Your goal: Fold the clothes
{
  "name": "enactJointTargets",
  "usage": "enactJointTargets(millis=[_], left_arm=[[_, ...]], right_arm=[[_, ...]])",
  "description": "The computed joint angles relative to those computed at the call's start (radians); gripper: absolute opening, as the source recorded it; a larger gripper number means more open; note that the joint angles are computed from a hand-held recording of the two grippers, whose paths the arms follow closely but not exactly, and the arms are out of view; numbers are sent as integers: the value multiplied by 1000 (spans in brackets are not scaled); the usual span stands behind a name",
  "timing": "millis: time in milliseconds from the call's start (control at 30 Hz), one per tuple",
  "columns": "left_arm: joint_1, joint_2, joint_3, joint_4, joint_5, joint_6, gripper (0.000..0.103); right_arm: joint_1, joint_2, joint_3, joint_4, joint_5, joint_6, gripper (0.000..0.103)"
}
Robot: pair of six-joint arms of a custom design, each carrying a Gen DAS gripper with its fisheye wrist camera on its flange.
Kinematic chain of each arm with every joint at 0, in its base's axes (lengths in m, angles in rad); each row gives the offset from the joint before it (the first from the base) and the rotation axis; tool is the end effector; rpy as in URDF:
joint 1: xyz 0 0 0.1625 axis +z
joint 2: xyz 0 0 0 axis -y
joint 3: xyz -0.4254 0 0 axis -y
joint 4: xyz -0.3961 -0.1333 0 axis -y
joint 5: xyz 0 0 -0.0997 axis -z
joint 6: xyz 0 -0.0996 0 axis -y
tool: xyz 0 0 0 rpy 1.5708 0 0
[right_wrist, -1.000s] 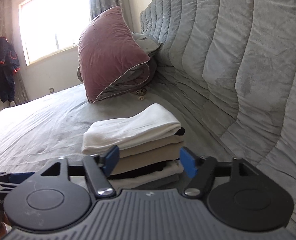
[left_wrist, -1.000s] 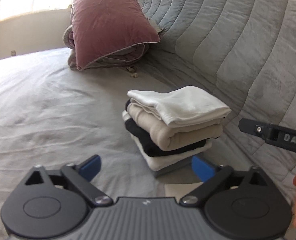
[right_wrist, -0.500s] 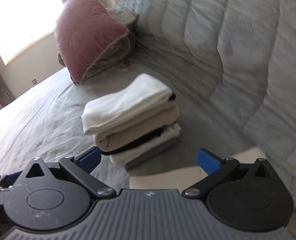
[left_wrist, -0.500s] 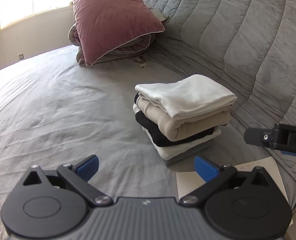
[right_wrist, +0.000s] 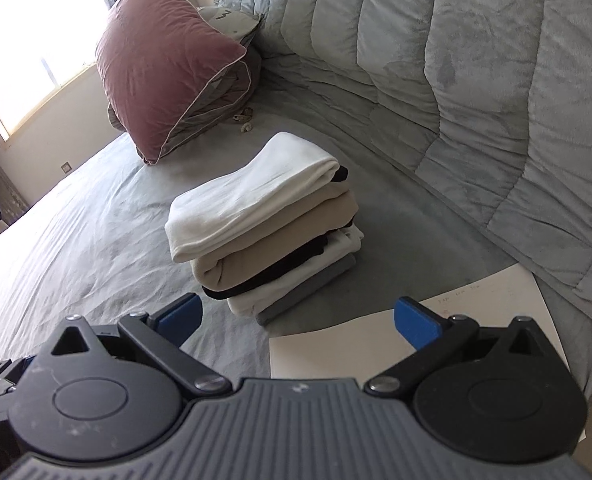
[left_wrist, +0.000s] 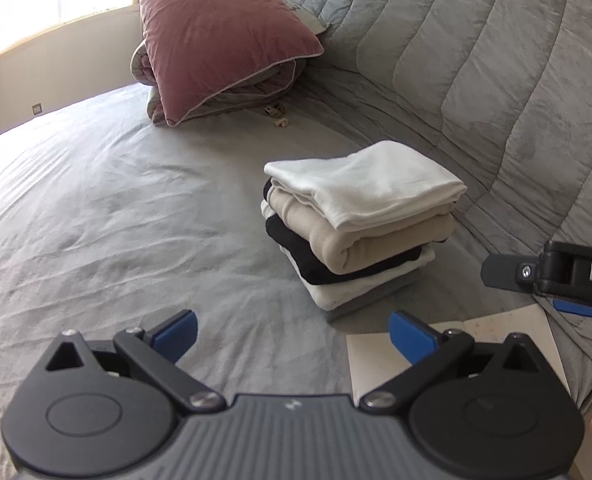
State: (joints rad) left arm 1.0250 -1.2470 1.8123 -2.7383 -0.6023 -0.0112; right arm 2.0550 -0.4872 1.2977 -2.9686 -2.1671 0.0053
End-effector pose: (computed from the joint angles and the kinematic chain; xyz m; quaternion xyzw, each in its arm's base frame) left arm -0.1190 -0.6109 0.3636 0.0901 0.8517 -0.3746 0.3553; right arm 0.4304 -0.6521 0.0613 0.1344 -0.9090 0.3366 0.2058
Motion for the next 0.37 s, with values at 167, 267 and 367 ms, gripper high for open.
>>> enactJointTargets(millis=[167, 267, 367], left_arm=[[-8, -7, 7, 10, 17, 6, 102], [-12, -15, 13, 10, 12, 8, 102], [-19, -17, 20, -3, 29, 24, 102]], right_arm=[[5, -1, -4, 16, -8, 9, 103], [9, -1, -4, 15, -8, 10, 103], [12, 2, -5, 15, -9, 12, 103]])
